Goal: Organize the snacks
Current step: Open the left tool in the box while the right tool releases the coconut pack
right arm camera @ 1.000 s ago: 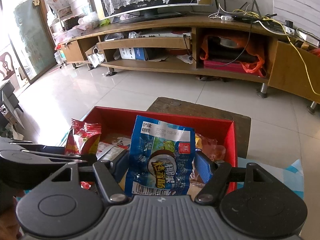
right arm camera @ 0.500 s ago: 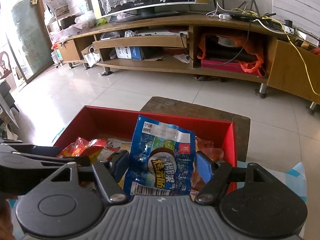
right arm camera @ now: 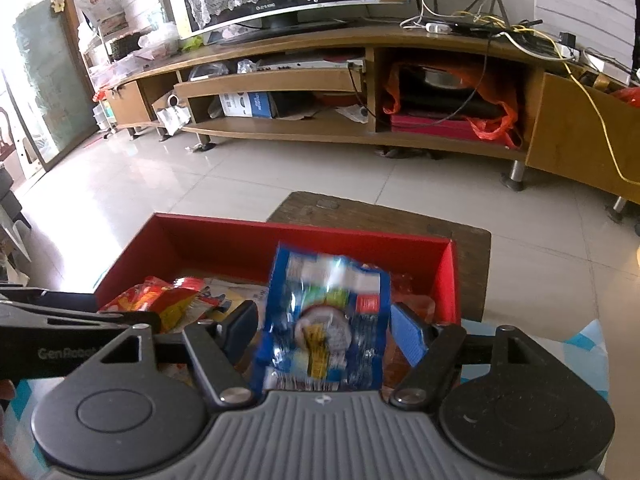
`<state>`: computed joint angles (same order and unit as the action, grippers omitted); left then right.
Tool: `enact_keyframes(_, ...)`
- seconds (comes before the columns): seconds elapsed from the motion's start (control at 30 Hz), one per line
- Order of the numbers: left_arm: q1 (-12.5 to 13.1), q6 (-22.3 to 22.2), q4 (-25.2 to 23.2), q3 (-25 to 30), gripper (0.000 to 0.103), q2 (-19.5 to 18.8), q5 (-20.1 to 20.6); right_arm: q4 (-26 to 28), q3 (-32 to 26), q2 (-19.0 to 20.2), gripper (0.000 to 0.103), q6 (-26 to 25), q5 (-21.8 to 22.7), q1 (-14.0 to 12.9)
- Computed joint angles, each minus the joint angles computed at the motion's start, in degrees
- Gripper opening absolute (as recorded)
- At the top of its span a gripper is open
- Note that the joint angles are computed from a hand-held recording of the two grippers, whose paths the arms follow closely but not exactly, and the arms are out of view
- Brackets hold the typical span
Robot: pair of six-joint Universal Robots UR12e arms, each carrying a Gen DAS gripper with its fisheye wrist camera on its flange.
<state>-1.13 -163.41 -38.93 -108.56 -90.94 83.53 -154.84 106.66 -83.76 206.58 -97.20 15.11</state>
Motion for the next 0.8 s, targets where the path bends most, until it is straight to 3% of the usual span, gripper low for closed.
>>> enact_keyframes(0.4,0.2,0.6,1.0,-0.4,0.081,0.9,-1.8,-0.5,0.4,-0.7,0.075,1.6,-1.6,-0.1)
enact_keyframes(0.8,0.7,1.1,0.3,-1.2,0.081,2.4,-2.7,0.4,0.4,-2.3,0.075,2.1,-3.1,0.6)
